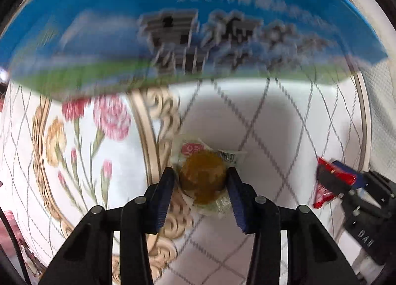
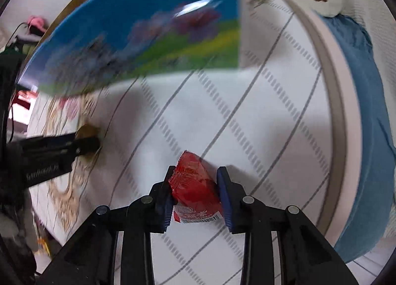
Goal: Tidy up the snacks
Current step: 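Grasp the wrapped yellow cake with left tool while right tool grasps the small red candy packet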
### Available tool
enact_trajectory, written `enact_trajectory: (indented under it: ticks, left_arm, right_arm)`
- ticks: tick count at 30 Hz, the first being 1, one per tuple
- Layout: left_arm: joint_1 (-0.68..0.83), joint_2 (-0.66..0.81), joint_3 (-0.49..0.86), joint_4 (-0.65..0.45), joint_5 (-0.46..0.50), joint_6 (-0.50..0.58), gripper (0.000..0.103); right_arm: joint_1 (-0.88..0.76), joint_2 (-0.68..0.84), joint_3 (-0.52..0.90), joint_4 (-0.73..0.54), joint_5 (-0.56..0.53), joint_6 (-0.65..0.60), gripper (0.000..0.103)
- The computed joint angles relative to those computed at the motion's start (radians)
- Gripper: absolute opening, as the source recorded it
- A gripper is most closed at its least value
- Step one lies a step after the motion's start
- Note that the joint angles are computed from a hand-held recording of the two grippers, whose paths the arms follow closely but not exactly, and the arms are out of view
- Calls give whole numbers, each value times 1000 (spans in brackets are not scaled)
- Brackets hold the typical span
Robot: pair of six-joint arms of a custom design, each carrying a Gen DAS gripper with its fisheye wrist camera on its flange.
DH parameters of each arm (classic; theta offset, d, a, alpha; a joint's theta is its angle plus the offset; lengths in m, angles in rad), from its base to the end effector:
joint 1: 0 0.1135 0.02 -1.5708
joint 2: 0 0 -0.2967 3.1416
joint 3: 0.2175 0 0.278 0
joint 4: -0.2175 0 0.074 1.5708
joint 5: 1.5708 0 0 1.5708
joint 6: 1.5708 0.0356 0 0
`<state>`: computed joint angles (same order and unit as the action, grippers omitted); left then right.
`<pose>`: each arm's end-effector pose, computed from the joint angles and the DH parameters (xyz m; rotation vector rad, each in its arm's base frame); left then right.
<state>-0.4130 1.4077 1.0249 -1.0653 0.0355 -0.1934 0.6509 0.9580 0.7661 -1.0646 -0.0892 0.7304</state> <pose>0.2371 -0.1053 0.2518 0.3357 3.0146 -0.1070 0.1262 0.1001 0.2592 0.0957 2.9281 0.3965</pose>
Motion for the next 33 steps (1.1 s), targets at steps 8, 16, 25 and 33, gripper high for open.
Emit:
enact_trajectory:
  ticks: [8,16,25,33]
  left_arm:
    - [38,-205,-169,-145,66,40,40]
    - [15,-172,-217,-65,66,-21,45]
    - [38,-46,-213,43,52,14,48]
    - [-6,-123,-245,39,30,-15,43]
  right_arm:
    - [392,5,-1,12,5,305,35]
    - [467,51,-21,71,15,394,35]
    - [480,126,-11,106,30,418,36]
    - [534,169,2,116,73,456,38]
